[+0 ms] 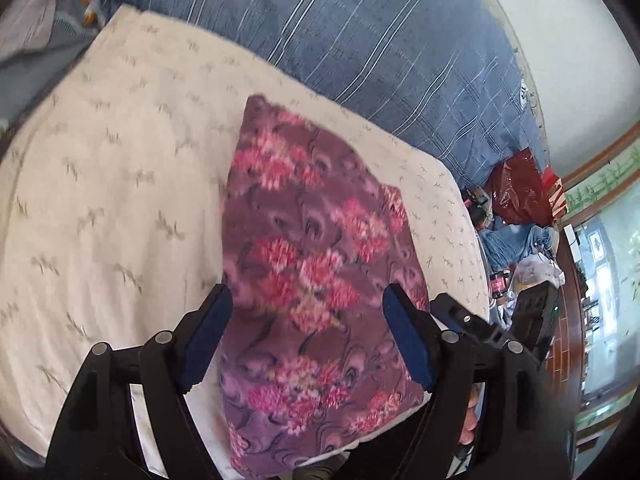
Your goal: Fold small clothes
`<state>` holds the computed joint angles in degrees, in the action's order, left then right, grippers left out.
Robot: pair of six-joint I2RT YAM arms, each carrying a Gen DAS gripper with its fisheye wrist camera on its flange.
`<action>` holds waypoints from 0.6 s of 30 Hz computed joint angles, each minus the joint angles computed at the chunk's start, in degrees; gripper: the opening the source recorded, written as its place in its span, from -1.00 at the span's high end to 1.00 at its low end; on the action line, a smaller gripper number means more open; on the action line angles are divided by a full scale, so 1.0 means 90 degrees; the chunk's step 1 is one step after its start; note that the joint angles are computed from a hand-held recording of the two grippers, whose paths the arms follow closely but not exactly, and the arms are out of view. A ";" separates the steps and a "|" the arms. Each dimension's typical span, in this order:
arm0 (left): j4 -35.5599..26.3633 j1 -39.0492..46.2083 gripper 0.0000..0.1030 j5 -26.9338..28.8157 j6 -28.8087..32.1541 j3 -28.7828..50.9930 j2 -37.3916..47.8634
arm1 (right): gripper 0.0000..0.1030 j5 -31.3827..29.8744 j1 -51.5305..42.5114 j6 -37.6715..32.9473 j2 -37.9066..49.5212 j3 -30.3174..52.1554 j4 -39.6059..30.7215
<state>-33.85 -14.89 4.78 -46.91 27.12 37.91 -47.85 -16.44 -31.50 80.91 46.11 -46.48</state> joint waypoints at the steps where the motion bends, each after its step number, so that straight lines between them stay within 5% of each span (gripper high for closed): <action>1: 0.0051 0.0083 -0.52 -0.0011 0.0125 0.0141 0.0262 | -0.19 -0.0052 0.0088 0.0153 0.0059 0.0110 0.0029; 5: 0.0659 0.0778 -0.52 0.0617 0.0623 0.0409 0.1440 | -0.25 0.0046 0.0847 0.1017 0.0429 0.0423 0.0525; 9: 0.1021 0.0713 -0.51 0.0308 0.0719 0.0797 0.2721 | -0.22 0.0300 0.1611 0.2086 0.0998 0.0632 0.1410; 11: 0.1069 0.0461 -0.52 -0.0171 0.0721 0.0930 0.3001 | 0.65 0.0117 0.1801 0.1920 0.1169 0.0805 0.1442; 12: 0.1061 0.0358 -0.52 -0.0319 0.0732 0.0951 0.3047 | 0.90 0.0178 0.1880 0.1864 0.1038 0.0764 0.1572; 18: 0.1249 0.0134 -0.52 -0.0773 0.0769 0.0960 0.3425 | 0.92 0.0828 0.2017 0.1971 0.1468 0.0564 0.2373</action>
